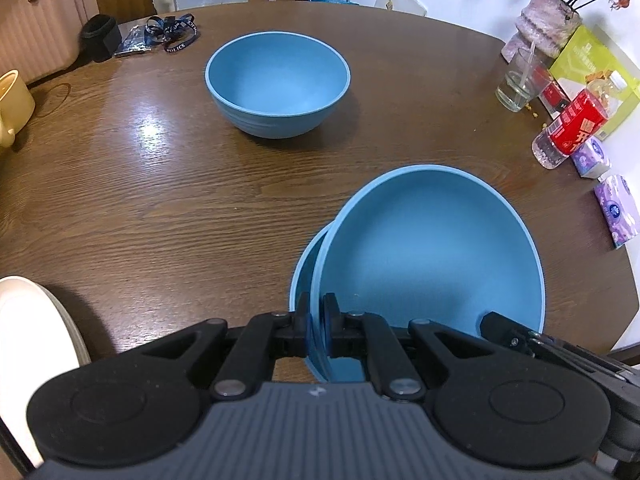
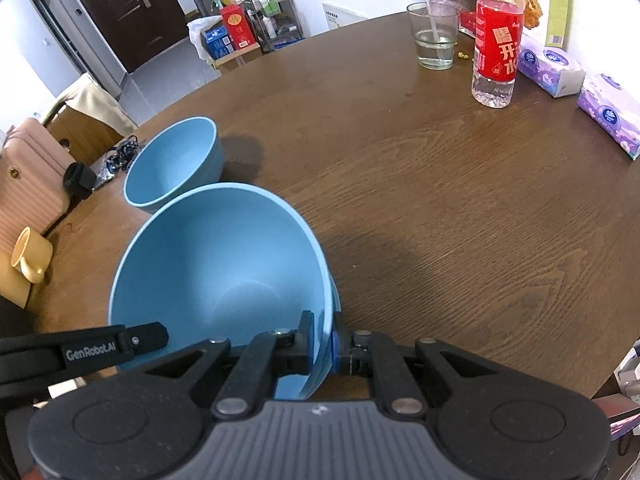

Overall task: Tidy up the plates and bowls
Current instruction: 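Lower the gripped bowl into the other blue bowl with both tools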

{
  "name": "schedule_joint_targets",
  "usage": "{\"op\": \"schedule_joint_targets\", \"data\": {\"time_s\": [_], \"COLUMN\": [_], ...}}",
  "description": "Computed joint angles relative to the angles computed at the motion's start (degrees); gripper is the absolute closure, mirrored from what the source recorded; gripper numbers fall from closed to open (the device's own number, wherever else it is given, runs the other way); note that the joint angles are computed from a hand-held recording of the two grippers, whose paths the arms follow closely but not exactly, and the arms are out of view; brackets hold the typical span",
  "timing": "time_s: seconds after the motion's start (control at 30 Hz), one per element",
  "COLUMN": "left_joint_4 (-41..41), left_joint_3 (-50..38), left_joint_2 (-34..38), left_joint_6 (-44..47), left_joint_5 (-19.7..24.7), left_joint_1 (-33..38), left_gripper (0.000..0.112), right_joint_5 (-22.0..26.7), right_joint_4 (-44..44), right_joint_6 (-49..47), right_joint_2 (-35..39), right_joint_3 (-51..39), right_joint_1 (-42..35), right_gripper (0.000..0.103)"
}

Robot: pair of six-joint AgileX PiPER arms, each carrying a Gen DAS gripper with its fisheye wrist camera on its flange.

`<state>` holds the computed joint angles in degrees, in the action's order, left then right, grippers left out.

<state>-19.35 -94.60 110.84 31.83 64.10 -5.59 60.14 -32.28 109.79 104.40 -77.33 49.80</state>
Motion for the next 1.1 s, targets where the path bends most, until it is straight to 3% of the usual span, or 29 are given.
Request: {"op": "schedule_joint_targets", "data": {"time_s": [1.1], "left_joint_4": [3.43], "left_joint_3": [3.35], "left_joint_2": [0.09], "left_joint_6": [0.54], "left_joint_5": [-5.62], "left_joint_1": [-2.41], "left_gripper": [0.104], "right_joint_5": [0.79], "right_joint_4": [0.51], "right_joint_6": [-4.07], "right_joint_2": [4.53], "right_joint_3": [-2.4], "right_joint_1": [-1.04], "right_gripper": [0.095]}}
